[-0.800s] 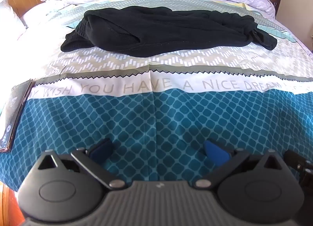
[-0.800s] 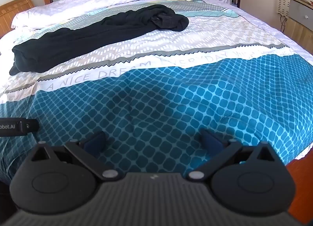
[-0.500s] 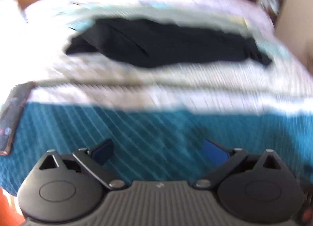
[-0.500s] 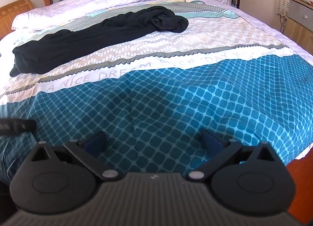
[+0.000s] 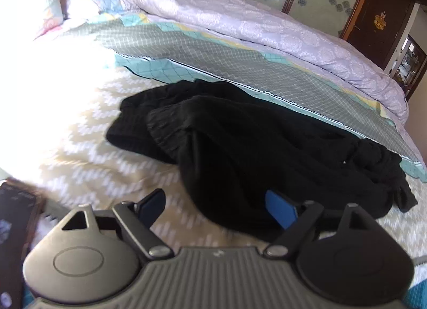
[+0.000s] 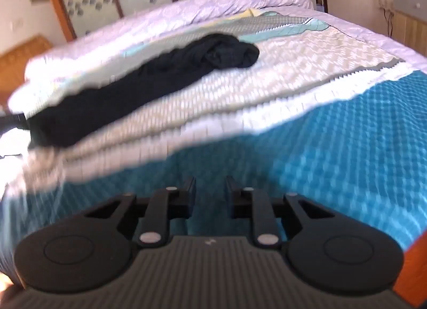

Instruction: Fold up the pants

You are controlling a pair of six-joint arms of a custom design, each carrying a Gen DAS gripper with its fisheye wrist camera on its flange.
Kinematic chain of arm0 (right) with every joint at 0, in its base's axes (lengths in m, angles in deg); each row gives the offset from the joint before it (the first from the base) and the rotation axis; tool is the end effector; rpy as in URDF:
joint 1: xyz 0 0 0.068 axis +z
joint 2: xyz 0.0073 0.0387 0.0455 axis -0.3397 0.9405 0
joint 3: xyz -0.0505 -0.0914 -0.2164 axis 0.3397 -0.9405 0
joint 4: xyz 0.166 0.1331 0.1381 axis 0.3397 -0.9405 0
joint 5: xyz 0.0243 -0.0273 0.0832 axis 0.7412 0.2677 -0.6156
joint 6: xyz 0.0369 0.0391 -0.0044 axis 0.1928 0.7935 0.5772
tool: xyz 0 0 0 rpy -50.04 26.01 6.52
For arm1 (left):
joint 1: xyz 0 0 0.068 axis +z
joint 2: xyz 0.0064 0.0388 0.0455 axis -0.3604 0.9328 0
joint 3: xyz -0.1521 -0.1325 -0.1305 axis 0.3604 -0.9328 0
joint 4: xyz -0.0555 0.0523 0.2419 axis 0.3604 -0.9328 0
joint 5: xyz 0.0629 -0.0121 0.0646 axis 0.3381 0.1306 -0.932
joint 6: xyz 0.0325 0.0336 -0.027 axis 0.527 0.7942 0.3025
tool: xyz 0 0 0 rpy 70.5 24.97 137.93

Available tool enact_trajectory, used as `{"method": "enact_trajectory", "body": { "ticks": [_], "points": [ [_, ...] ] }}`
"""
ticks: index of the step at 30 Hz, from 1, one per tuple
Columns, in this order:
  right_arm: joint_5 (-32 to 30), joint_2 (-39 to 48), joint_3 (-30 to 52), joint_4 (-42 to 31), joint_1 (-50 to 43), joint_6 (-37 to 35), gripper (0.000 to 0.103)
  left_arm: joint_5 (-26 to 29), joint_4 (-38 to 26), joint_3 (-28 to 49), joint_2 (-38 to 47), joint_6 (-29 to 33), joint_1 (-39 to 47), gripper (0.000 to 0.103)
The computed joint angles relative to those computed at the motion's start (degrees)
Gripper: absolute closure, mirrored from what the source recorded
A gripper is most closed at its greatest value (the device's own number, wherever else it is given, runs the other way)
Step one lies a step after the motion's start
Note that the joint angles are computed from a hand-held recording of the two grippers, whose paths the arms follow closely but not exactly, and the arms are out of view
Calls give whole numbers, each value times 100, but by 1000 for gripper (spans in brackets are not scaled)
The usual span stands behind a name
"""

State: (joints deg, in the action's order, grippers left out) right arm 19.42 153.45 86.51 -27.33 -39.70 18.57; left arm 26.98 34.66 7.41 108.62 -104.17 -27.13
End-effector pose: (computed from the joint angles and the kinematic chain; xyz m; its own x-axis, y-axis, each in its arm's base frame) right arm 0.2666 -0.0812 0.1393 -0.6309 0.2638 -0.7296 0.0573 0.9537 0.2953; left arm 0.2764 -0.0251 0.2423 -0.6340 -0.4080 -0.6569 -0.3136 0.9122 -0.2639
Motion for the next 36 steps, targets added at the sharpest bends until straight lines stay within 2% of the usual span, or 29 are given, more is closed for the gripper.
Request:
{"method": "enact_trajectory", "body": {
  "ticks": [1,2,3,5,7,8,10,12,14,16,17,18,19,20,22,24,28,30,32,33,34,35,36],
  "points": [
    [-95,354,360,52,20,159,75,88,108,80,204,-16,1,37],
    [-96,656,748,37,72,336,75,151,132,197,398,-3,-11,69],
    [-126,991,1155,-5,107,508,75,245,102,321,577,25,7,93],
    [-295,1882,2191,-180,238,865,72,441,-37,270,352,-103,1,94],
    [-205,2701,3160,-333,390,1103,62,745,-296,-1,-430,-111,40,94],
    [-64,3043,3585,-443,491,1180,61,1082,-480,-206,-984,-61,179,94],
    [4,3715,4452,-718,583,1441,60,1780,-1104,-483,-2055,103,470,94],
    [-78,4281,5152,-963,611,1887,60,2328,-1999,-618,-3111,276,718,94],
    [-150,4733,5621,-967,636,2539,60,2373,-2841,-596,-3859,368,694,94],
    [-207,4903,5783,-753,645,3095,60,2095,-3488,-550,-4332,173,373,94],
    [-249,4938,5893,-845,649,3232,62,1956,-3692,-536,-4438,19,186,94],
    [-445,4949,5967,-940,619,3365,74,1926,-3803,-557,-4500,-91,92,94],
    [-778,4974,6041,-1020,571,3494,98,1888,-3860,-583,-4533,-180,13,94],
    [-874,4827,5905,-1039,535,3484,98,1807,-3901,-589,-4538,-231,-72,94],
    [-693,4194,5329,-1060,486,2990,98,1542,-3920,-542,-4541,-227,-217,94],
    [-920,3437,4589,-866,258,2693,98,1669,-3918,-496,-4603,23,115,94],
    [-2129,1380,2647,-77,-877,2327,98,2326,-3991,-401,-4569,600,1127,93],
    [-2763,232,1844,-57,-1590,2158,98,2411,-4062,-390,-4510,806,1282,88],
    [-3335,-856,1103,-551,-2474,1517,98,2252,-4109,-464,-4542,822,1202,84],
    [-3533,-1285,820,-923,-2922,1095,95,2039,-4120,-533,-4572,722,1014,76],
    [-3608,-1496,776,-1614,-3298,430,90,2013,-4209,-597,-4616,825,1096,71],
    [-3476,-1420,944,-2356,-3508,-284,83,1872,-4246,-629,-4623,767,1012,63],
    [-3159,-1244,1024,-2829,-3606,-867,62,1867,-4244,-688,-4617,803,1075,55]
  ]
}}
